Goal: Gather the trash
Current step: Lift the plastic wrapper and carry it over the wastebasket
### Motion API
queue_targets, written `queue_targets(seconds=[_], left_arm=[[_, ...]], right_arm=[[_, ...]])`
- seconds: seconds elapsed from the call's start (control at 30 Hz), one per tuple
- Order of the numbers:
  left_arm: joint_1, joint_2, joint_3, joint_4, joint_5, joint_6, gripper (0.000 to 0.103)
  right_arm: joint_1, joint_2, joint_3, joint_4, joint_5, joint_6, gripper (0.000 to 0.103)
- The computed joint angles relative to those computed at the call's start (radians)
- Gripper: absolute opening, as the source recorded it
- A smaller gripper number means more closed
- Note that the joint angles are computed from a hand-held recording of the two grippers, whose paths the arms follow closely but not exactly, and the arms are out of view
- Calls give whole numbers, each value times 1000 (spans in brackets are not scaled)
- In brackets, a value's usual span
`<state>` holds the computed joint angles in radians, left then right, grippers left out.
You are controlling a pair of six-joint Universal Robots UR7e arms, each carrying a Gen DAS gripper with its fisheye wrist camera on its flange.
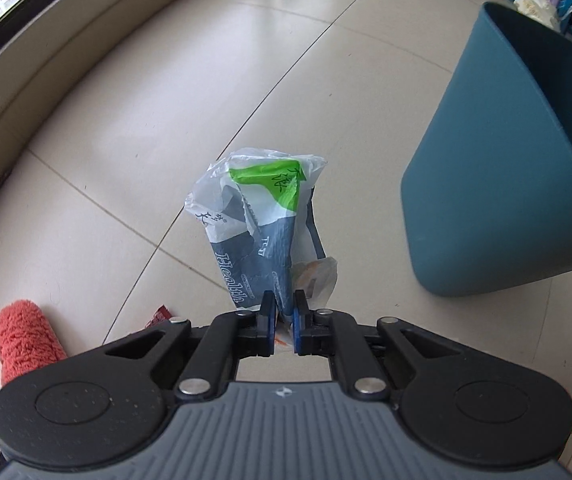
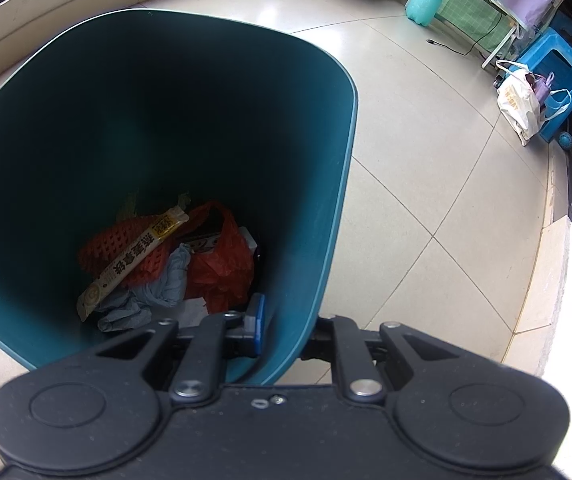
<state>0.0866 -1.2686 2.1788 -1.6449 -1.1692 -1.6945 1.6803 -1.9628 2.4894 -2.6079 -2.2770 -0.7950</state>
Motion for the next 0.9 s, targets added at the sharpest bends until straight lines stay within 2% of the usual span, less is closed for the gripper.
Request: queue_targets(seconds=[0.23, 0.47, 0.6, 0.9], left_arm=[[21, 92, -205, 30, 126, 173, 7], [56, 219, -369, -53, 223, 382, 7], [71, 289, -424, -107, 242, 475, 7], [107, 413, -467, -184, 188, 557, 7]], right_arm=[[-3, -3, -4, 8, 6, 4, 14], [-12, -9, -8, 16, 18, 3, 14], [-17, -7, -9, 14, 22, 0, 14], [-25, -11, -15, 26, 35, 1, 14]])
